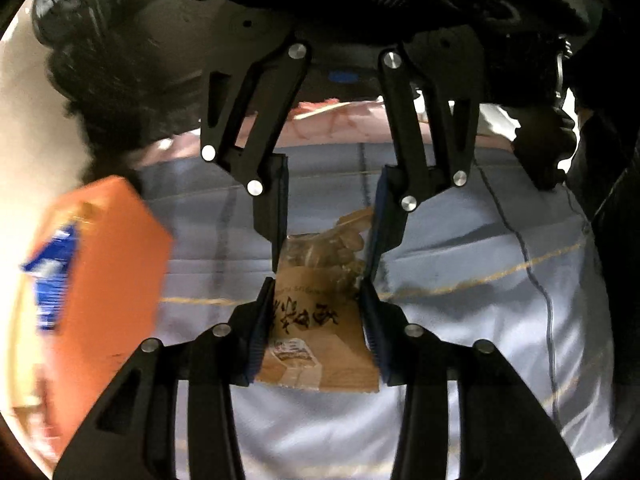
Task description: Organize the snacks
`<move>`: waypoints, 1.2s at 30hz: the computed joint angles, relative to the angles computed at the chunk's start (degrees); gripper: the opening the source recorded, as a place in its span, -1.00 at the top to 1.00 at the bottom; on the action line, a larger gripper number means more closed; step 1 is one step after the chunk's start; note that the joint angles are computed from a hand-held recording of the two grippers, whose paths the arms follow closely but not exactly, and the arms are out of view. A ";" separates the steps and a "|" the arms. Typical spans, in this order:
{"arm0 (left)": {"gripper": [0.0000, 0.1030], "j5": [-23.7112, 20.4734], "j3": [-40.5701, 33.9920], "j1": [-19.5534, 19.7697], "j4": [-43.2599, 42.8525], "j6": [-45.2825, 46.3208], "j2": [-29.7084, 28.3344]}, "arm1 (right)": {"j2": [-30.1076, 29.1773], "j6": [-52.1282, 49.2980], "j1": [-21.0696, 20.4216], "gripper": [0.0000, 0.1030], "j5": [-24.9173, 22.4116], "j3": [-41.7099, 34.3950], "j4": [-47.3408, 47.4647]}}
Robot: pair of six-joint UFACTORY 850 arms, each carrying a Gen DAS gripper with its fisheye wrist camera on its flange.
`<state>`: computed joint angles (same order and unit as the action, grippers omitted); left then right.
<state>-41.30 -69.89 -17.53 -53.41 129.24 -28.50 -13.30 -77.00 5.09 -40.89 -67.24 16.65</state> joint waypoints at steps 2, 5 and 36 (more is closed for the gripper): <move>0.21 -0.21 -1.52 0.83 1.80 -1.52 1.10 | -0.50 -0.15 0.60 0.18 -0.70 -3.72 0.30; 0.22 -1.75 -6.13 2.16 5.06 -5.34 1.68 | -2.87 -0.96 0.39 0.18 -3.58 -10.74 -0.03; -0.69 4.08 -43.63 3.02 10.36 -10.36 -23.12 | -33.93 -1.31 -5.52 -0.84 -8.18 -55.14 2.14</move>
